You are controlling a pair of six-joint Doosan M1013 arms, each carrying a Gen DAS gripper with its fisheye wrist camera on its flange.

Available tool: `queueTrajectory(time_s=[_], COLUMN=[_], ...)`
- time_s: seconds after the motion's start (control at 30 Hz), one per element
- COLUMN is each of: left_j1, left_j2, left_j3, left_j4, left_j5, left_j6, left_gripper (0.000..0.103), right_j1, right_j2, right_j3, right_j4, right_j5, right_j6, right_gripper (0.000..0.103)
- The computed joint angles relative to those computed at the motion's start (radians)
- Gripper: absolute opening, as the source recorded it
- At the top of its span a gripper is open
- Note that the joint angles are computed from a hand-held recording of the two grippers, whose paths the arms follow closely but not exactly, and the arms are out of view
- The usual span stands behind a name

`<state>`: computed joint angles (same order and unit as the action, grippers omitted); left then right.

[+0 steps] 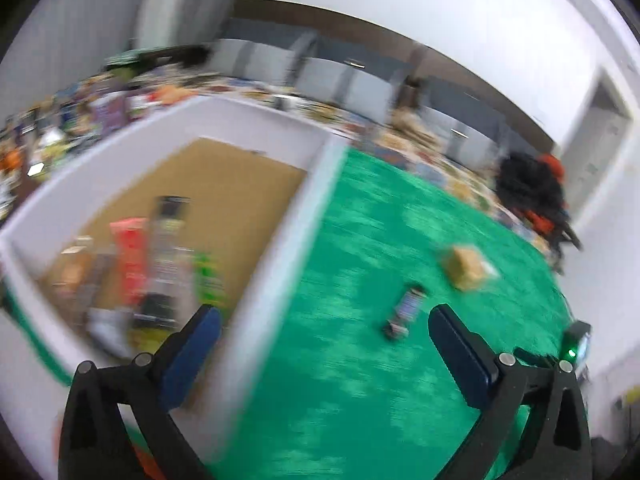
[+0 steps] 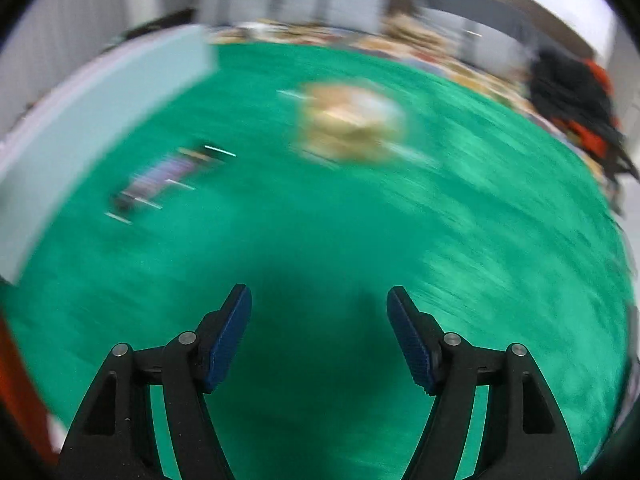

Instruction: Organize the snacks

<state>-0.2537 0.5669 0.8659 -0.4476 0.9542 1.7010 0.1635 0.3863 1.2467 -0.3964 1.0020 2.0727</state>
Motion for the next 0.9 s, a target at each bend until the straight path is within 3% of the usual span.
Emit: queueTrajectory(time_s=[0.13, 0.23, 0.33, 0.43, 0.57, 0.63, 0.9], left_j1=[-0.077, -0.126, -0.162, -0.192, -0.209, -0.207, -0.207], left_j2=[0.026, 0.04, 0.055, 0.06, 0.07, 0.061, 0.056], left_j3=[-0.016, 0.003, 0.018, 0.037, 0.048, 0.072, 0.092], left_j4=[0.018, 0.059, 0.119, 0.189, 0.236, 0.223, 0.216], left_j5=[0.087, 0.098, 0.103, 0.091, 0.078, 0.035, -0.002], left_j6=[0.086, 0.119, 0.144, 0.178, 0.202, 0.194, 0.199], left_gripper=[0.102, 0.102, 0.102, 0.102, 0.103, 0.103, 0.103], right_j1=[-0.046, -0.087, -0.1, -0.103, -0.096, -0.095, -0.094], right_j2=[-0.074, -0.103, -0.123, -0.114, -0.118, -0.115, -0.116], right_j3=[0.114, 0.16, 0.188, 0.173, 0.183, 0.183, 0.186], right_j4=[-0.121, -0.127, -0.11, -0.113, -0.12, -0.123, -0.129], right_j5=[-0.015, -0.027, -0.071, -0.061, -0.054, -0.054, -0.051], right_j6=[0.133, 0.218, 0.282, 0.299, 0.319, 0.324, 0.329], right_gripper=[0.074, 0.076, 0.082, 0.085, 0.088, 0.089, 0.089])
